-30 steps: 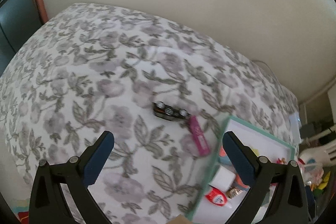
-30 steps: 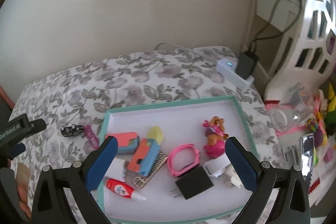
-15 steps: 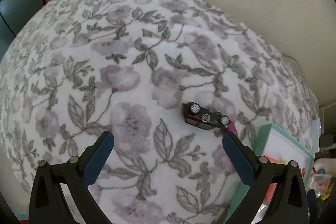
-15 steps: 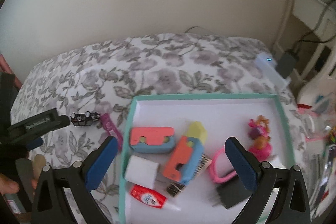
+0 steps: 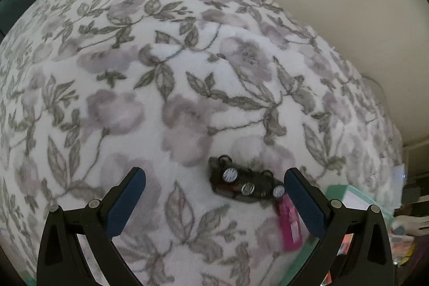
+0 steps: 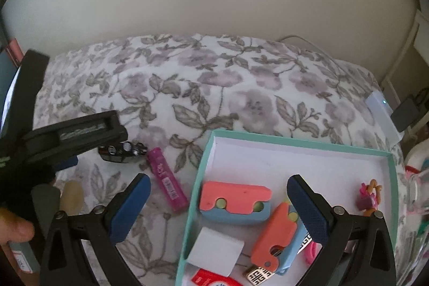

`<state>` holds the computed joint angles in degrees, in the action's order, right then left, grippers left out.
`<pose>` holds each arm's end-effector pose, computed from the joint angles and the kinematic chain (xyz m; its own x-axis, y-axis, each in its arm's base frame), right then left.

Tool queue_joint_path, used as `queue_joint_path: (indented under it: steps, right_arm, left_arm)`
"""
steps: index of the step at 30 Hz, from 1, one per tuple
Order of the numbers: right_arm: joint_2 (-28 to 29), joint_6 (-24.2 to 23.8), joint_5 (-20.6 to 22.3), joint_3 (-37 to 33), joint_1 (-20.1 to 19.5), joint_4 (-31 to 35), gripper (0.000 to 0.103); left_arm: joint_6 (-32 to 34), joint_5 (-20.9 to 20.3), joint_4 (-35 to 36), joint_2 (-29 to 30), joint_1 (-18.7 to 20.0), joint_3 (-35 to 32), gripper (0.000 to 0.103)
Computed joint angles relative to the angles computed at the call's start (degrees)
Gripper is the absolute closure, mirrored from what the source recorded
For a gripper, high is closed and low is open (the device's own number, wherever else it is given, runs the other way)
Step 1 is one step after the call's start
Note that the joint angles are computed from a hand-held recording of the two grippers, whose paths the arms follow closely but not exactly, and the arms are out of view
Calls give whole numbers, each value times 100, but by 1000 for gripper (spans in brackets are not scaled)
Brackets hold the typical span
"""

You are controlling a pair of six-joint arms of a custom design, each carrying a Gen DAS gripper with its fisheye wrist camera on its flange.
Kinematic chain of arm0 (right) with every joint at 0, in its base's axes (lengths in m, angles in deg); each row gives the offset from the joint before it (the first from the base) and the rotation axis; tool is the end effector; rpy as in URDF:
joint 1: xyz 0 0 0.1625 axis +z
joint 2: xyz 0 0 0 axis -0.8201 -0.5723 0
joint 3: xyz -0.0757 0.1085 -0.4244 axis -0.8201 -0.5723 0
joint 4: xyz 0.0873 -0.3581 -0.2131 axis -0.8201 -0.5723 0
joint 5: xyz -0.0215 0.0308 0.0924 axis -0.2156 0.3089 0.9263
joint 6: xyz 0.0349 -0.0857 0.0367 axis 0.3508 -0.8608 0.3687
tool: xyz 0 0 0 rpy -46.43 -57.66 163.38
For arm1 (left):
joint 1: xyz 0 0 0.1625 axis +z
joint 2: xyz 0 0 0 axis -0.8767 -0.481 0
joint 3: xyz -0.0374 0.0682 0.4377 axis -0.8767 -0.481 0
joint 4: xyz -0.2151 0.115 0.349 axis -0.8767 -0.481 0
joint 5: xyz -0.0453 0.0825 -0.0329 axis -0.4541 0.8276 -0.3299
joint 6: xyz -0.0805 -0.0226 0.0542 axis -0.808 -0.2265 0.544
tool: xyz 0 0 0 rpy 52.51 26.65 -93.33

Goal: Organize rigid objects
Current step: 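Move both tools back to the black toy car and pink lighter, then close the left tool on the black toy car while the right tool grasps the pink lighter, then carry the toy car with the left tool while the right tool carries the pink lighter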

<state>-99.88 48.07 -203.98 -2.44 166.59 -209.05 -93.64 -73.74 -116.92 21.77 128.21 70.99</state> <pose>0.3622 -0.7147 0.0321 -0.6349 -0.4391 0.6357 -0.6306 0.7699 -0.0980 -0.0710 -0.7065 0.2659 -0.6425 -0.6931 -0.3268 -0.3144 0.6273 -0.7125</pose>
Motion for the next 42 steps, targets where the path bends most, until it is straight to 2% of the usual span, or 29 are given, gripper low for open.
queue_joint_path:
  steps: [4,7,9,11,16,18,20,24,27,31,37,42]
  right_arm:
    - [32,-114,70,-39,-21,43,0]
    - [62,-257,70,-47,-8,4,5]
    - [56,-253,151,-49,-9,37,8]
    - [52,-318,198,-32,-3,-1,8]
    - [92,-436,252,-68,11,25,18]
    - [135,-483,258,-108,11,81,25]
    - [191,-544,236,-156,22,132,30]
    - [319,-685,287,-287,44,321,43]
    - [413,-844,369,-382,67,519,49]
    - [636,-965,132,-583,109,721,56]
    - [859,-802,-202,-821,88,1010,65]
    - [754,-429,104,-771,27,1240,82]
  left_arm:
    - [293,-235,-54,198,103,-174,0]
    - [134,-237,417,234,143,-300,2]
    - [13,-101,631,208,126,-312,20]
    - [33,-97,722,175,115,-310,29]
    - [290,-139,630,107,91,-200,42]
    - [424,-229,388,35,96,-98,58]
    - [394,-315,330,-105,90,50,69]
    - [517,-483,87,-354,159,267,71]
    - [537,-495,26,-493,194,375,74]
    - [428,-452,109,-600,195,422,78]
    - [469,-570,-126,-729,224,595,78]
    - [519,-667,-369,-810,242,726,78]
